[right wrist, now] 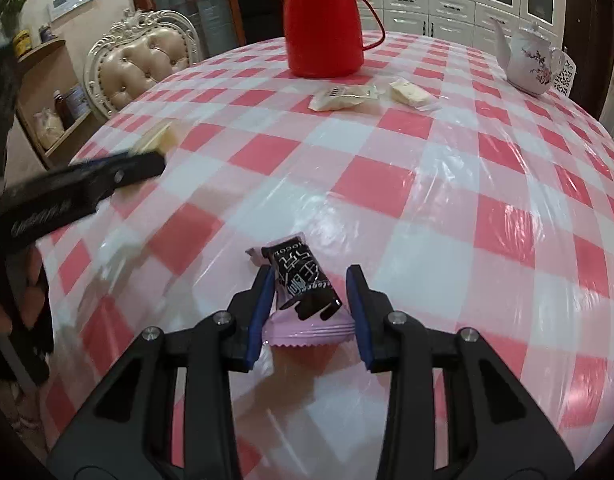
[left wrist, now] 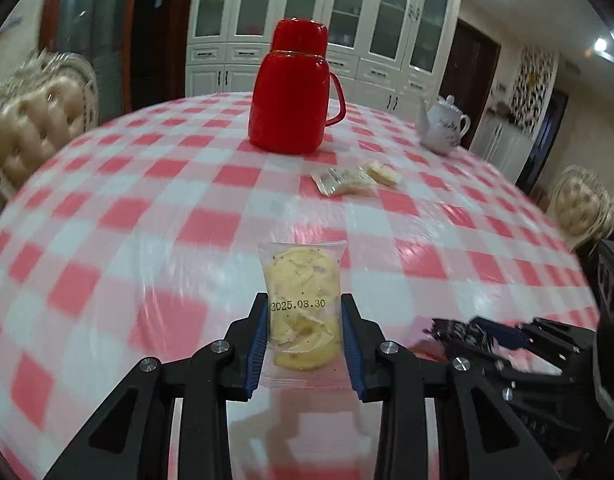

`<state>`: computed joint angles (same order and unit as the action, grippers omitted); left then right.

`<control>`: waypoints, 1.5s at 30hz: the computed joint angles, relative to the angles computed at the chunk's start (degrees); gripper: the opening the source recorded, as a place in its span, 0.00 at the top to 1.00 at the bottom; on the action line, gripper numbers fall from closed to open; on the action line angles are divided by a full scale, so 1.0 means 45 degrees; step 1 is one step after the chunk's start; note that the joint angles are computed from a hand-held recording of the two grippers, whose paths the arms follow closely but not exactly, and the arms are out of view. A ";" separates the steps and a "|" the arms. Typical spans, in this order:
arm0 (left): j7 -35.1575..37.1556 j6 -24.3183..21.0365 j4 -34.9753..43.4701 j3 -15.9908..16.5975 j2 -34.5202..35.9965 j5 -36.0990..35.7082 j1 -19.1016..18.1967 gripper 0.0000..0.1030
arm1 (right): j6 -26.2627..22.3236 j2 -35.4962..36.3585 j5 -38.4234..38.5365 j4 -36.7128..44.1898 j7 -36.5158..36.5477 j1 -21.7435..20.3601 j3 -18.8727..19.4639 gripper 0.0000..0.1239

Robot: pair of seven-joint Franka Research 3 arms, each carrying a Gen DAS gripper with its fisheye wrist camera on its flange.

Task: Organize snacks
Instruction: 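Lift both held snacks and carry them toward the box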

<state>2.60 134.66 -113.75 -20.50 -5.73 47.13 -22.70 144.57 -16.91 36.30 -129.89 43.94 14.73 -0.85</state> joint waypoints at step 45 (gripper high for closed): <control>0.1832 -0.1550 0.5178 -0.0219 0.4399 0.1471 -0.5128 0.66 | -0.1826 -0.8399 -0.0748 -0.4951 -0.1695 -0.2905 -0.2663 0.67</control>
